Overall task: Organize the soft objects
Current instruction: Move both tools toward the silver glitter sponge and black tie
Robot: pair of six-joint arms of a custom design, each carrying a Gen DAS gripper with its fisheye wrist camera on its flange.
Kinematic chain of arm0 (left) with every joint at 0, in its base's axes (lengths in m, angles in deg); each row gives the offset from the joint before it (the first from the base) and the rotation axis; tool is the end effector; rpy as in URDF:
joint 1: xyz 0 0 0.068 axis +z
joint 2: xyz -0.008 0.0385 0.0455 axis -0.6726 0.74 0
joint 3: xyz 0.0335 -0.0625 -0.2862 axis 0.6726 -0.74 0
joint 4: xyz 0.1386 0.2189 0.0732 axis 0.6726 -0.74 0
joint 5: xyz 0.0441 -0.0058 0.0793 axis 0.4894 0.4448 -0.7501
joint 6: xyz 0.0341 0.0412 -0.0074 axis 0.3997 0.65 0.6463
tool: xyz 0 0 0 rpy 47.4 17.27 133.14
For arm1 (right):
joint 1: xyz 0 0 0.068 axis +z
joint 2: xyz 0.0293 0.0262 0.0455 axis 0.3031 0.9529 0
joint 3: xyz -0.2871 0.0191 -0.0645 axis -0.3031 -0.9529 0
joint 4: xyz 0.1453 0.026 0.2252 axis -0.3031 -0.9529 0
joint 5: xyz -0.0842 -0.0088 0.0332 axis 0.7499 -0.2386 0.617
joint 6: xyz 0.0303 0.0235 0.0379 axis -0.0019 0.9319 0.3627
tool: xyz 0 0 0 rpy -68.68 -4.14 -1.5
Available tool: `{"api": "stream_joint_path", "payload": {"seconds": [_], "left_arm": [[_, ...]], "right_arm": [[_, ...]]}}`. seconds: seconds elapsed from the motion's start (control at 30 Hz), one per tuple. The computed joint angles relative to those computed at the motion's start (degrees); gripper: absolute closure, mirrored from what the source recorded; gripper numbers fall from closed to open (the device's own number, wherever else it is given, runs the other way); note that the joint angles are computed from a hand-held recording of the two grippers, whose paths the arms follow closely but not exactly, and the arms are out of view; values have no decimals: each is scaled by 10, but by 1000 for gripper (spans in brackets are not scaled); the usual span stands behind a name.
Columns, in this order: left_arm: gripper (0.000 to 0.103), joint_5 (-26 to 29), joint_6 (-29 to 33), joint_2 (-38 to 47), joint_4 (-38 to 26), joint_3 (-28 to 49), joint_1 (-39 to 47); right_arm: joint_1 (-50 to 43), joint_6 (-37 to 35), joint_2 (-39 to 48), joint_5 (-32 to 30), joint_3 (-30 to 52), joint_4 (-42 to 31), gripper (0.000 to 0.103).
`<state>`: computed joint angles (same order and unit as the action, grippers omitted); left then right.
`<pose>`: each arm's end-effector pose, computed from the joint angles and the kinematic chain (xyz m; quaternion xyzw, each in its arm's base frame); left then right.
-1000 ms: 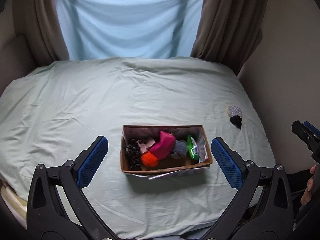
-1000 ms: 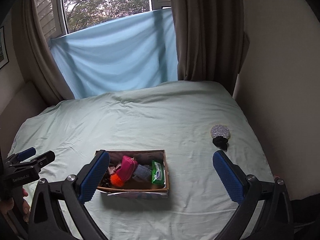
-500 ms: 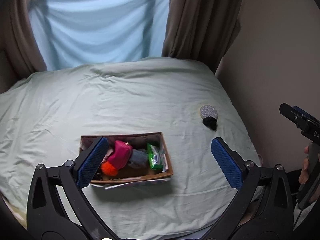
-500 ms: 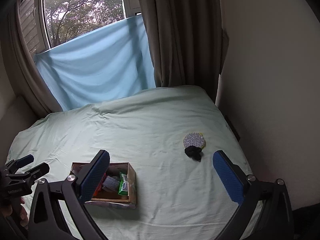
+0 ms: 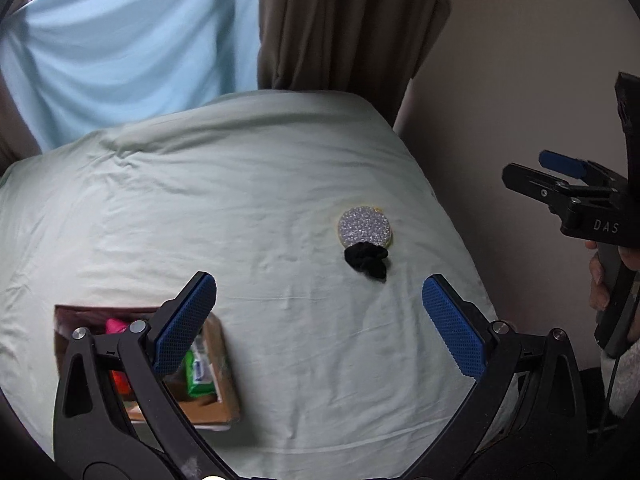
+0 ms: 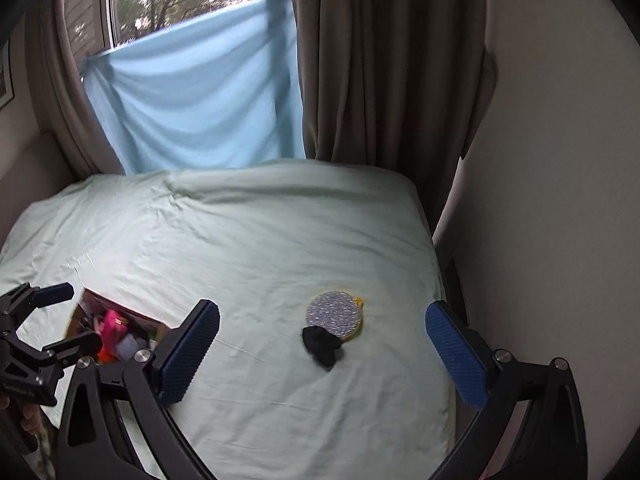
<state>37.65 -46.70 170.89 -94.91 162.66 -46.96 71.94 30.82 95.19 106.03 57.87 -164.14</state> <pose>0.2973 -0.0398 0.3419 0.3410 0.8840 -0.1534 0.2805 0.1659 0.1887 0.4019 0.1615 0.9064 -0.0596 0.3857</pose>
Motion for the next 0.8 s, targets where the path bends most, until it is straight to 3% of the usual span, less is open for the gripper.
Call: {"api": "stream_joint_path", "payload": {"seconds": [0.17, 0.33, 0.57, 0.8], "left_arm": [[0, -60, -85, 73, 163, -81, -126], [1, -102, -134, 202, 258, -82, -199], [3, -121, -154, 338, 323, -56, -237], [18, -123, -164, 410, 388, -52, -249]], "right_arm": [[-173, -231, -89, -114, -212, 243, 0], [-327, -389, -75, -243, -339, 428, 0], [-444, -554, 75, -365, -361, 553, 1], [-461, -630, 189, -427, -346, 625, 9]]}}
